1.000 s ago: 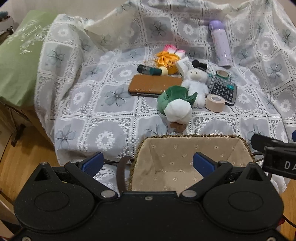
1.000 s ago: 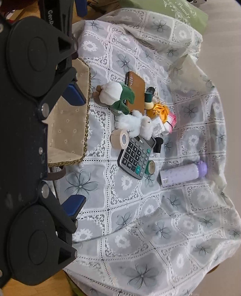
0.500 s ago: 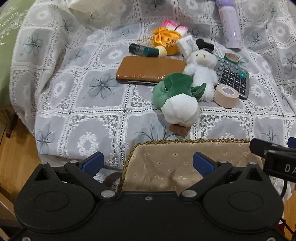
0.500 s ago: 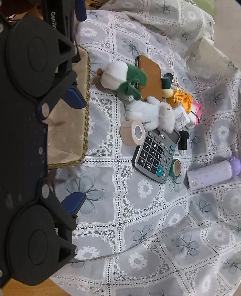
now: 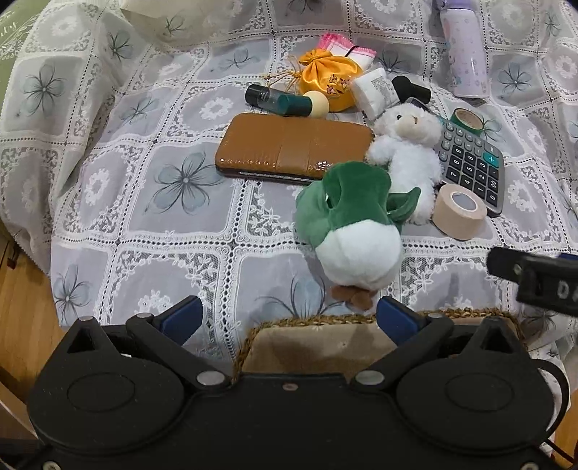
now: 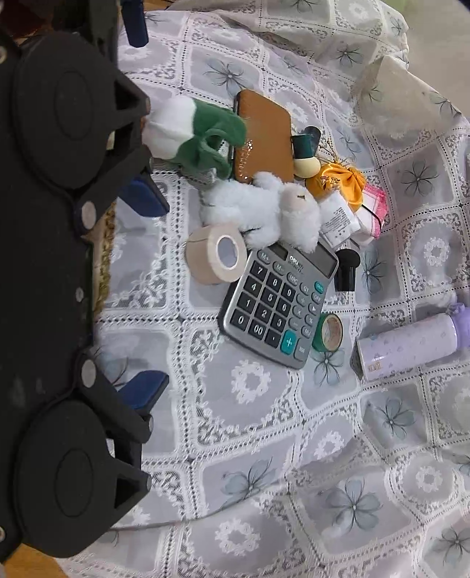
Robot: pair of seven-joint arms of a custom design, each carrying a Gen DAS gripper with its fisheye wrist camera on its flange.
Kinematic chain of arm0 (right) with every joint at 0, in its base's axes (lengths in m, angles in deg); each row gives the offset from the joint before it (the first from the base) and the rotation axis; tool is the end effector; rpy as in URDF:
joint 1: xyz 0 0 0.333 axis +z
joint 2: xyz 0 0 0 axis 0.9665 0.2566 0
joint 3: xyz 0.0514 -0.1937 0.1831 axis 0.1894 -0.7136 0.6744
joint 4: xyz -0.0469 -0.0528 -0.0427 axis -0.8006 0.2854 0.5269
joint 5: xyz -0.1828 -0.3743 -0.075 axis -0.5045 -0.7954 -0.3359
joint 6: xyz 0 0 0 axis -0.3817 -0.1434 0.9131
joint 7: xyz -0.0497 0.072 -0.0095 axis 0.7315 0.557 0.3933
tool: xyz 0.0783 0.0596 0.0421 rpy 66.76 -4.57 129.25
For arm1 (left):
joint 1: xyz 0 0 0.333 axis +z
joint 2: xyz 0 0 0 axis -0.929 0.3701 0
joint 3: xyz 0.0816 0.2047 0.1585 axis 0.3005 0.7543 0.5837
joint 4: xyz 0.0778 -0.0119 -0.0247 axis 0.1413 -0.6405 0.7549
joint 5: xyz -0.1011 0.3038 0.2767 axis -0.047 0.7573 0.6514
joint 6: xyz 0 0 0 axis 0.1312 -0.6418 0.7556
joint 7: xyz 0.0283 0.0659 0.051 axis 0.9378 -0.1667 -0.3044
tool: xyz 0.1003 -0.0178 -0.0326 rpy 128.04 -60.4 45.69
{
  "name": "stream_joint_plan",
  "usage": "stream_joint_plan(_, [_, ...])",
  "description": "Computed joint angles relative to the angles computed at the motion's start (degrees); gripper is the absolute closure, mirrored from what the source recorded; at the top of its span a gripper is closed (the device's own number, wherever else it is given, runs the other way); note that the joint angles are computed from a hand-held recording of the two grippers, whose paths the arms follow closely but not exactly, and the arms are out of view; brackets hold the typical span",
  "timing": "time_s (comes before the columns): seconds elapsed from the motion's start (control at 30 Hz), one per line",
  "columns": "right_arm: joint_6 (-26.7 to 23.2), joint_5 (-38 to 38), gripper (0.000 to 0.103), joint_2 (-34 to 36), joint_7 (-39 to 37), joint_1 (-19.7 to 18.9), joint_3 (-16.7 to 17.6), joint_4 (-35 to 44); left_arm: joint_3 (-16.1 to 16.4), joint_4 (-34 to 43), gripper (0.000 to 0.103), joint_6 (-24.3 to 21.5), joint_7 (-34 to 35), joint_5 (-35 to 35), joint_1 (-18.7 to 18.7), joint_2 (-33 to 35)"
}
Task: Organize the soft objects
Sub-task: 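Reach the left tool to the green-and-white plush while the right tool reaches the beige tape roll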
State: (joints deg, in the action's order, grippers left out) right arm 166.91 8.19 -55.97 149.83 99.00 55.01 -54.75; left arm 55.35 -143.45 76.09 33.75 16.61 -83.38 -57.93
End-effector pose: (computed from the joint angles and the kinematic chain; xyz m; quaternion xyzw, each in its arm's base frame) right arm 0.4635 0.3172 0.4000 -0.5923 0.7480 -0.1870 0.2340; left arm 0.5205 -0.2823 0.4162 -0.6145 0.7515 -0.1716 0.1680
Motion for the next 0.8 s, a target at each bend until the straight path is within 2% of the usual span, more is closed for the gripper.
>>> stream_joint_plan(0.23, [1.72, 1.50, 0.028, 5.42, -4.14, -0.13, -0.85, 4.70, 0.37, -0.39, 0.006, 1.55, 2.73, -3.26, 0.11, 0.47])
stream_joint_plan(0.33, [2.82, -0.48, 0.029, 7.84, -4.05, -0.33, -1.16, 6.69, 0.50, -0.48, 0.010, 1.98, 4.96, -5.44, 0.14, 0.66])
stream_joint_plan(0.43, [3.19, -1.11, 0.029, 10.50, -5.04, -0.30, -1.55, 9.04, 0.60, -0.64, 0.010, 2.90, 6.60, -7.23, 0.26, 0.83])
stream_joint_plan(0.63, [3.43, 1.86, 0.029, 14.63, -7.95, -0.23, -2.08, 12.59, 0.76, -0.86, 0.010, 4.36, 8.83, -10.59, 0.48, 1.16])
stream_joint_plan(0.73, [2.55, 0.07, 0.042, 15.42, -7.19, 0.34, -2.52, 13.47, 0.74, -0.73, 0.010, 5.02, 9.64, -11.83, 0.57, 1.44])
stream_joint_plan(0.8, [2.34, -1.29, 0.055, 15.17, -7.01, 0.56, -2.70, 13.22, 0.73, -0.83, 0.010, 5.95, 10.26, -12.92, 0.59, 1.53])
